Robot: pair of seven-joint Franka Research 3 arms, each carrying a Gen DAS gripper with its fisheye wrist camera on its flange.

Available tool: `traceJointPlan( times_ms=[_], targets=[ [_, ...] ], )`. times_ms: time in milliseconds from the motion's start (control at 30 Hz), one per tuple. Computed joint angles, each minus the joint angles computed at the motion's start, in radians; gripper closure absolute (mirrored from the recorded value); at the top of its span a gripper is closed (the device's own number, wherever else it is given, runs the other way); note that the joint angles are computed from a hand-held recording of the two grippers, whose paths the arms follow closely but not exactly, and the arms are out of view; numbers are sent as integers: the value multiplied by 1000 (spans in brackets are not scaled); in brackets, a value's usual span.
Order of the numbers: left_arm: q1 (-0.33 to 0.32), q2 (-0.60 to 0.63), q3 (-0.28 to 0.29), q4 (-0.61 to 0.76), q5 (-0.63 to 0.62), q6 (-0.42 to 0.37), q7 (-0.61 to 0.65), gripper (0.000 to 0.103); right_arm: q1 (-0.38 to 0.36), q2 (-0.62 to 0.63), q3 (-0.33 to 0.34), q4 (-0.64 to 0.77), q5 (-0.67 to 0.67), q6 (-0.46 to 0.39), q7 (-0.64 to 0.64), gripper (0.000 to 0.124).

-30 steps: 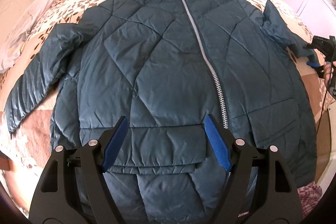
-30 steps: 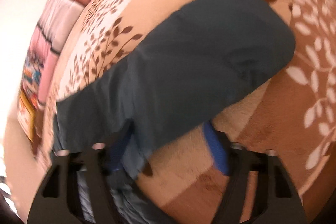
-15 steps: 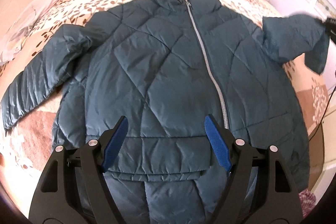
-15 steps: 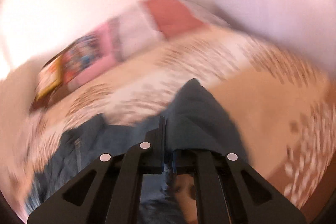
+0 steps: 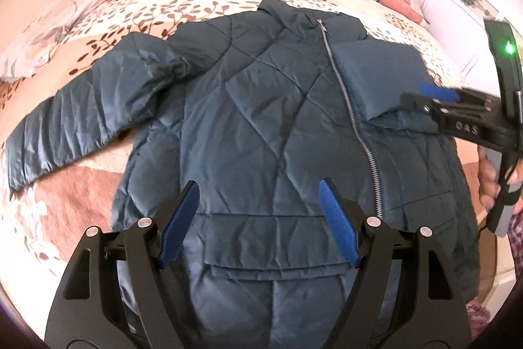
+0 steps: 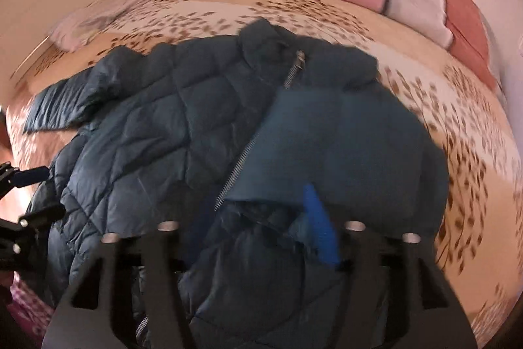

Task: Fold large clothes
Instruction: 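Fold the held sleeve across the jacket front toward the zipper with the right gripper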

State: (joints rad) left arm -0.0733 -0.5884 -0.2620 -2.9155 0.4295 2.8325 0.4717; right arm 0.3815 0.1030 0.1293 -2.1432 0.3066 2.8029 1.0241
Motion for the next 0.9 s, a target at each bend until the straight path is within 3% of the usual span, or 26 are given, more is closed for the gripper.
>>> traceJointPlan(
  times_ms=[33, 233, 333, 467, 600, 633, 667, 733, 833, 900],
  targets=[
    [2, 10, 11, 1, 1, 10, 10, 28, -2, -6, -3, -4, 4, -13, 13, 64],
    [22, 86, 36, 39, -4, 97, 59, 28, -69, -68, -23, -31, 340, -132, -58, 64],
    [34, 157, 26, 95, 12, 144, 96, 28, -97, -52, -51, 0, 448, -164, 15, 64],
    [31, 199, 7, 151, 22, 169, 114, 28, -111, 22, -71, 61, 351, -98, 282, 64],
    [-9, 186, 23, 145, -1, 173, 144, 28, -121, 143, -79, 191, 253, -170, 463, 64],
    [-12, 180, 22, 140, -4, 161, 150, 28, -121, 162, -80, 210, 227, -181, 496, 67],
    [-13, 173, 22, 134, -6, 156, 153, 28, -121, 188, -76, 242, 211, -205, 523, 87],
    [-9, 144, 18, 108, -11, 144, 146, 28, -127, 207, -54, 282, 210, -254, 533, 98],
    [-16, 110, 31, 72, -33, 136, 139, 28, -113, 179, -13, 277, 205, -221, 433, 101],
    [-15, 98, 37, 57, -45, 134, 140, 28, -112, 140, 46, 269, 276, -199, 252, 101]
  ],
)
